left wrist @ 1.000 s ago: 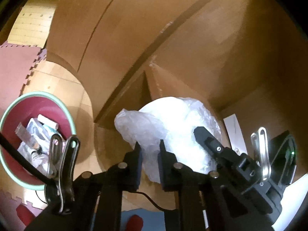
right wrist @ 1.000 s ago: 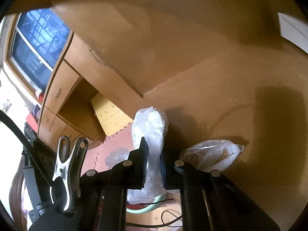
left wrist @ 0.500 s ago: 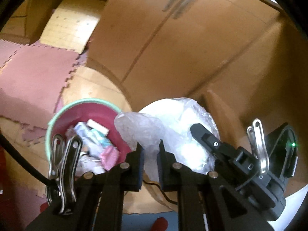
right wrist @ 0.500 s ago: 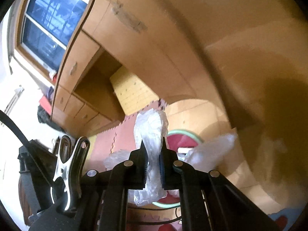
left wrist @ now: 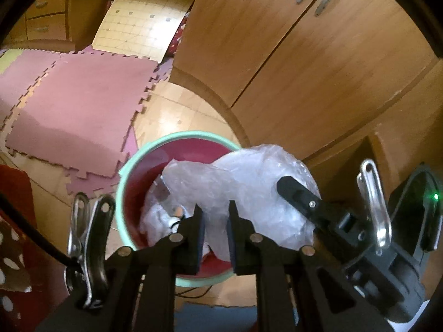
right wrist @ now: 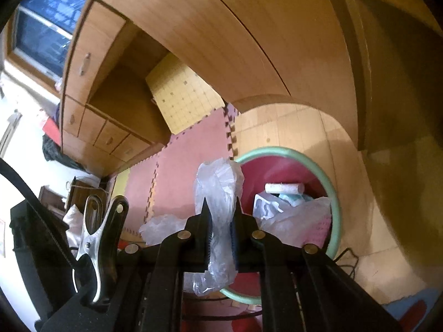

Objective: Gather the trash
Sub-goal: 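Carry the plastic bag over the red bucket with both tools, then open both tools over the bucket to drop the plastic bag, then move the right tool to the white-and-green box on the shelf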

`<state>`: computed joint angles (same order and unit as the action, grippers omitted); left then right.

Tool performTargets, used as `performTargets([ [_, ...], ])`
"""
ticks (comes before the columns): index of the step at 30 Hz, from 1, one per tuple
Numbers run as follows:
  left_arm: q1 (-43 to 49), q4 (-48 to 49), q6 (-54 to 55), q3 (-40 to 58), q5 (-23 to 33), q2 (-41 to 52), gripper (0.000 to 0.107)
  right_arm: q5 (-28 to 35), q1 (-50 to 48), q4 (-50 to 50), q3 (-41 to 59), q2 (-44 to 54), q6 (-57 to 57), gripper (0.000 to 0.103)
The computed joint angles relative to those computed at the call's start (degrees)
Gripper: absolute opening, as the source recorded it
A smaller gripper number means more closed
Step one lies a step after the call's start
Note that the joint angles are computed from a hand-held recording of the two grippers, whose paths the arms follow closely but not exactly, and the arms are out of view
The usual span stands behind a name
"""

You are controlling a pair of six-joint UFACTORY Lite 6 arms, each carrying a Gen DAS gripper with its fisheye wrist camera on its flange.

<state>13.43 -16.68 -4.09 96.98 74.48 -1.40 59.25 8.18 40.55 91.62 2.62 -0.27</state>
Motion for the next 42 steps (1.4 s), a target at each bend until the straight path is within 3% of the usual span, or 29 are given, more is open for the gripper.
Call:
performTargets([
  [3, 0.8, 1.5, 0.1, 0.1, 0.2, 0.5, 0.024, -1.0, -0.2, 0.3, -0.6, 1.3, 1.3, 0.027],
  [12, 3.3, 1.9, 0.8, 1.3, 2.4, 0.6, 0.029, -2.5, 1.4, -3.0, 0.4, 2.4, 4.3, 0.029],
  [25, -3.6, 5.3, -2.0, 5.2, 5.0, -1.5, 0.032, 4.7, -3.2, -2.2, 2.0, -5.4, 0.1, 0.029],
  [34, -18.5, 9.8, -9.5, 13.0, 8.0, -0.4, 0.032, 17.1, -18.6, 2.2, 6.5, -12.7, -7.7, 0.029],
  [38, -27.0, 11.3, -13.9, 20.7, 9.7, 3.2, 0.033, 24.7, -29.7, 4.6, 10.3, -14.0, -12.4, 0.029],
  [42, -35.9, 14.0, -19.3, 32.9, 13.3, 10.0, 0.033, 36.9, -46.9, 9.9, 18.8, -11.7, -18.9, 0.029],
])
